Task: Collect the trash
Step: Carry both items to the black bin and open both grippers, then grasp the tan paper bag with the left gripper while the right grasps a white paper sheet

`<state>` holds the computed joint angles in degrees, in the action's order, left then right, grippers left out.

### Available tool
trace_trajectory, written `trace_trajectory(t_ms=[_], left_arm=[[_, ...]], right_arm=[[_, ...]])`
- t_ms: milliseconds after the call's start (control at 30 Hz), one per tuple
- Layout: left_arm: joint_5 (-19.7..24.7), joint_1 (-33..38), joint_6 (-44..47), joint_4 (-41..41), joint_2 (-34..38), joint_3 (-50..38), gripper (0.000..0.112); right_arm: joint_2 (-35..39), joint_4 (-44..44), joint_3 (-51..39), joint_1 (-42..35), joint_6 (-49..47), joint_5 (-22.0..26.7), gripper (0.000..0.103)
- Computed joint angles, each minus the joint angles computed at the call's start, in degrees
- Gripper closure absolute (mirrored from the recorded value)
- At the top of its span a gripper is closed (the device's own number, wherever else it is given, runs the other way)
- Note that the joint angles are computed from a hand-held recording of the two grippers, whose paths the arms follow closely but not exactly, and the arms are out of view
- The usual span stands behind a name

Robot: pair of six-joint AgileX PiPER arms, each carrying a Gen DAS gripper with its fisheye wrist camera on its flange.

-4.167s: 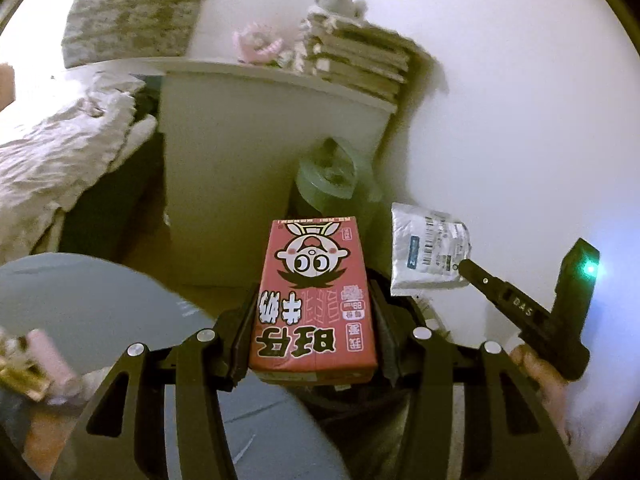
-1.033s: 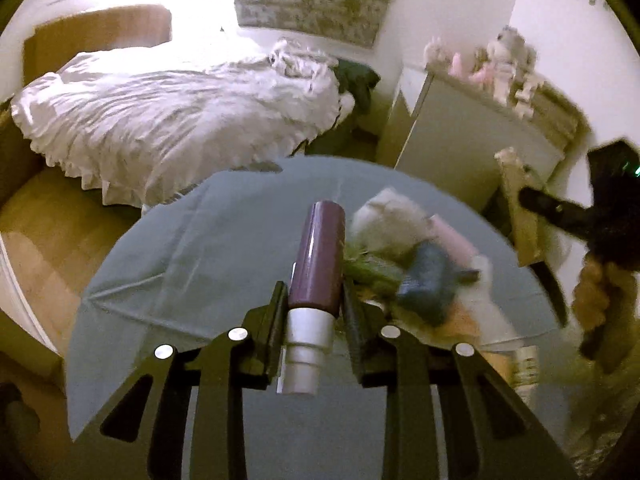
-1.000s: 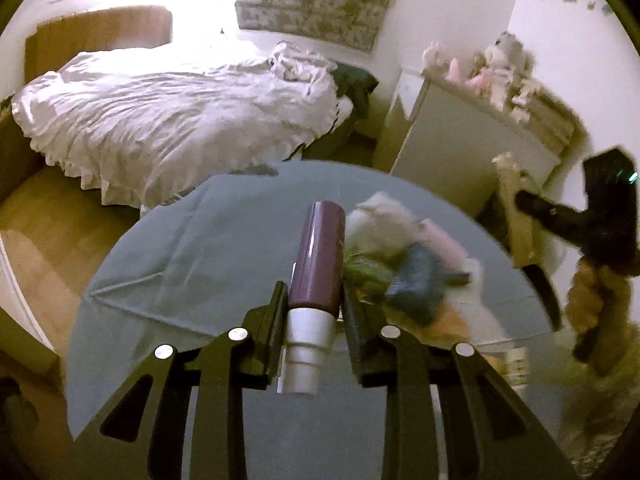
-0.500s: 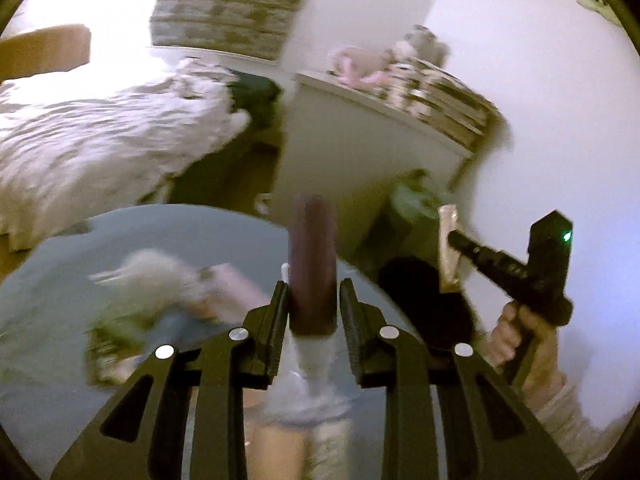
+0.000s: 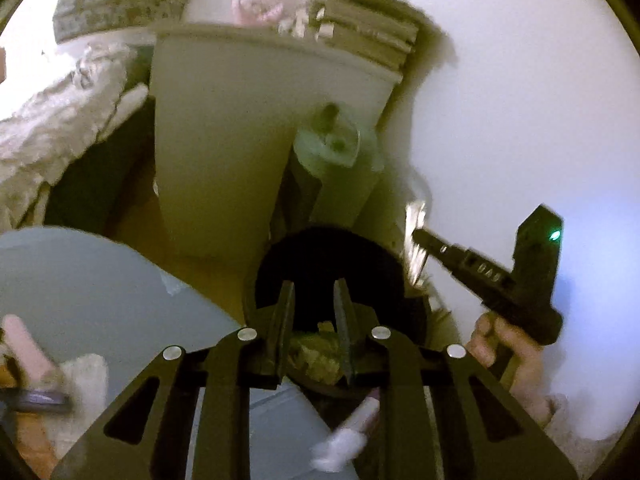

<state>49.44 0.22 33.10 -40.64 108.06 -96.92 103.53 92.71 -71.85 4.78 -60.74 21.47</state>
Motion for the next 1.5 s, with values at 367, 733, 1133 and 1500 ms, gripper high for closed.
trace_trajectory(t_ms=[367, 733, 1133, 1500], left_arm=[[-0.63, -2.49, -0.84, 2.37, 1.93, 2.68, 0.091], [-0.21, -2.14, 0.08, 1.74, -0.70, 4.93, 0.076], [-5.58, 8.39, 2.33, -0.38, -19.64, 24.85, 0.022], [2.50, 39.10, 15.71, -2.20, -29.19, 38.40, 0.017]], right_arm=[[5.64, -14.44, -6.27, 0.39, 15.97, 0.66, 0.096], [5.10, -16.77, -4.92, 2.29, 19.66, -4.27, 0.032], [4.86, -18.93, -5.09, 3.74, 20.54, -5.51, 0.027], [4.40, -25.89, -7.97, 12.89, 20.92, 0.18, 0.024]])
